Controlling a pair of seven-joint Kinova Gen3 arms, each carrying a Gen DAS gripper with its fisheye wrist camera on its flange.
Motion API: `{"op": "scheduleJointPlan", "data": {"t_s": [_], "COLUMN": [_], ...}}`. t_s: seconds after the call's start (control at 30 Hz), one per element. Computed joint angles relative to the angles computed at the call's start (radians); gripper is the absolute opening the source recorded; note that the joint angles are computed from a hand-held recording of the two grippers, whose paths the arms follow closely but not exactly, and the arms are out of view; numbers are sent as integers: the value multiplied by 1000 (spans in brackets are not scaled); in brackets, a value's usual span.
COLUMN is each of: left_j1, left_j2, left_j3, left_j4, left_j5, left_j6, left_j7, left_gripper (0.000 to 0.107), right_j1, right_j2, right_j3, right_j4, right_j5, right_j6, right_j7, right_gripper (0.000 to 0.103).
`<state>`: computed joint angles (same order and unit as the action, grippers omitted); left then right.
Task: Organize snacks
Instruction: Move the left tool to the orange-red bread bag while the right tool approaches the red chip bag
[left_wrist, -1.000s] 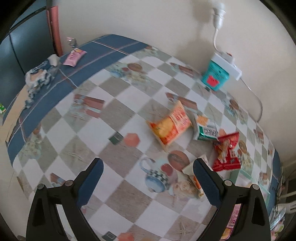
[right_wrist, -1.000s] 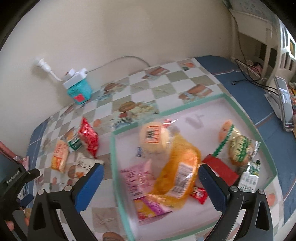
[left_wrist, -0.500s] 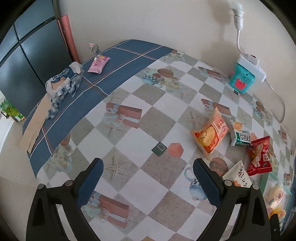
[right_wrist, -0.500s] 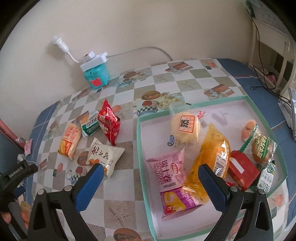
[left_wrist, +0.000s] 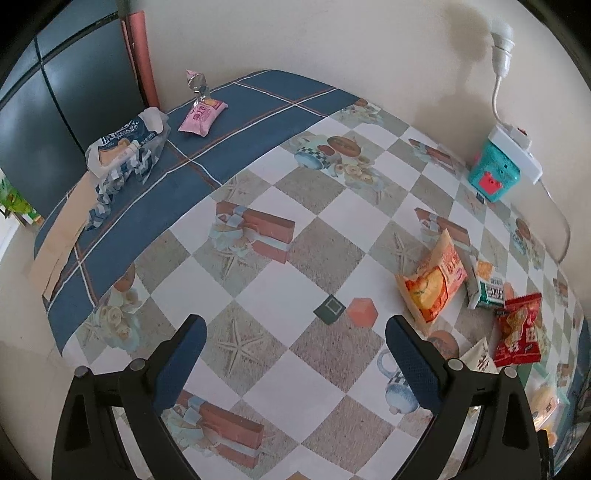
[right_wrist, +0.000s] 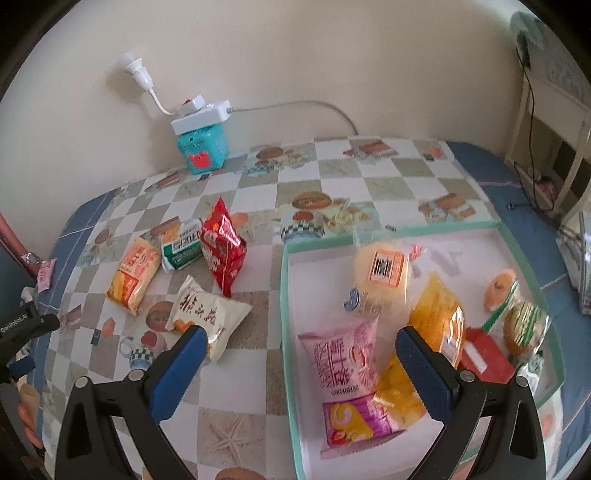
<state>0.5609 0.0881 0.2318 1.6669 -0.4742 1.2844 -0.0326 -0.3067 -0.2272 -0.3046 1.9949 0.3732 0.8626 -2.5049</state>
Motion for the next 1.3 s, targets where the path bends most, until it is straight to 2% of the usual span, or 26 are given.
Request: {"op": "scheduleJointPlan", "data": {"t_s": [0.17, 0.43, 0.53, 0.6, 0.73, 0.8, 0.87, 1.0, 1.3], "left_j1": [-22, -55, -74, -74, -56, -40, -28, 7, 73], "left_j2": [-3, 2, 3, 23, 61, 88, 115, 171, 259], "left_j3": [-8, -26, -33, -34, -45, -49, -54, -68, -120], "left_j4": [12, 27, 40, 25, 3, -15, -34, -87, -153], "left_j5": [22, 57, 78, 69, 23, -5, -14, -32, -34], "left_j6": [-50, -130, -191, -202, -232, -241, -255, -274, -263], "left_j7": [-36, -96, -121, -143, -168, -192, -238, -325, -404], "left_gripper": [98, 98, 98, 98, 98, 98, 98, 98, 97], "right_j1": [-15, -69, -77, -78, -90, -93, -93, -86, -91], "right_j2": [28, 108, 133, 149, 192, 218, 243, 284, 371], "right_j3": [-22, 8, 50, 71, 83, 98, 114, 141, 171], "right_j4": [-26, -65, -80, -94, -142, -167, -190, -230, -298], "right_j5": [32, 32, -11, -39, -13, -20, -40, -106, -175], "right_j6": [-12, -48, -84, -102, -84, -81, -75, -81, -59], "right_j7": [-6, -1, 46, 89, 148, 199, 242, 345, 453], "right_gripper": [103, 103, 103, 103, 102, 100, 93, 88, 65]}}
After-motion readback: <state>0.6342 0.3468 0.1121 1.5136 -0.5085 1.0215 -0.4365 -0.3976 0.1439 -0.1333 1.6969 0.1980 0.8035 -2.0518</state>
